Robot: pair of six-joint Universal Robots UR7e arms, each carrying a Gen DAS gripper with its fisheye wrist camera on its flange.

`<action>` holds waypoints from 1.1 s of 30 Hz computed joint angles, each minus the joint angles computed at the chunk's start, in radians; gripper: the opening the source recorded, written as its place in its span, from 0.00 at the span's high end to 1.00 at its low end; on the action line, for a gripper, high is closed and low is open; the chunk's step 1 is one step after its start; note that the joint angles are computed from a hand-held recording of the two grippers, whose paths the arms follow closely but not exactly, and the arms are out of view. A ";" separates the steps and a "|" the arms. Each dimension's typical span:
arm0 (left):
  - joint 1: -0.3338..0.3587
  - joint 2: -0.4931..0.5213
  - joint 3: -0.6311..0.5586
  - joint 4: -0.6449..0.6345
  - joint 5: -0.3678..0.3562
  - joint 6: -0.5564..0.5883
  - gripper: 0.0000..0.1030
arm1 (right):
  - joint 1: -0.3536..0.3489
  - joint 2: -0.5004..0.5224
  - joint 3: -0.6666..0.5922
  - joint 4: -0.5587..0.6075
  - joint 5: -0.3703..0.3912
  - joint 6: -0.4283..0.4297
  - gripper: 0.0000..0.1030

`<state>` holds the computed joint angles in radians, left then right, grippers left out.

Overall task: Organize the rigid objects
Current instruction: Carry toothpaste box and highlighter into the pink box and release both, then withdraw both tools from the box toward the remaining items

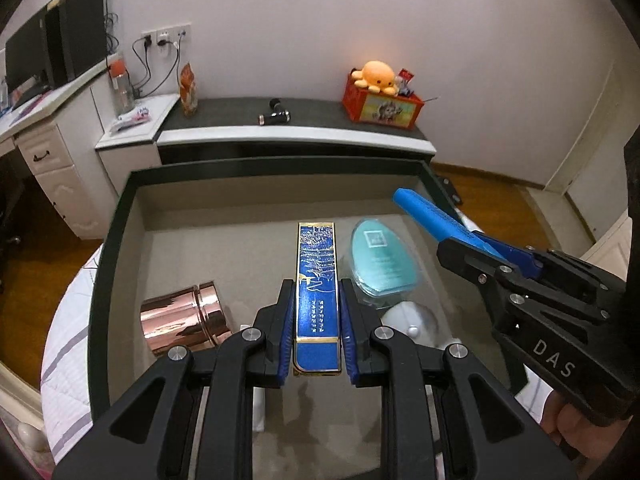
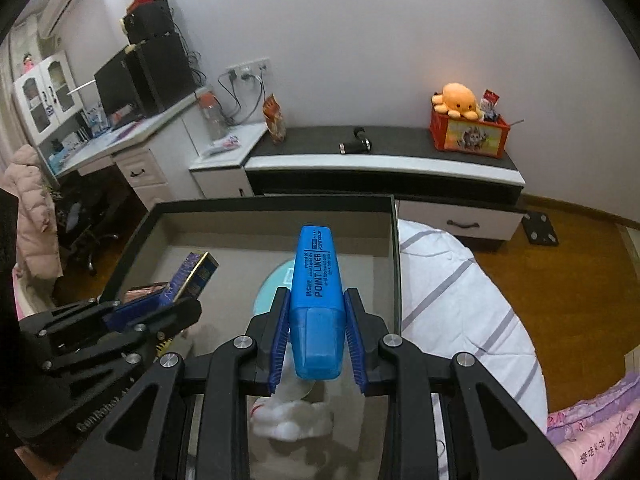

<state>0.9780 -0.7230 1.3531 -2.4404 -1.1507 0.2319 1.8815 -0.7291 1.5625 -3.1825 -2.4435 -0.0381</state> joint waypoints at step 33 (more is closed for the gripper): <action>-0.099 -0.428 0.510 -0.524 0.148 0.106 0.00 | 0.205 -0.015 0.177 -0.360 -0.142 -0.029 0.00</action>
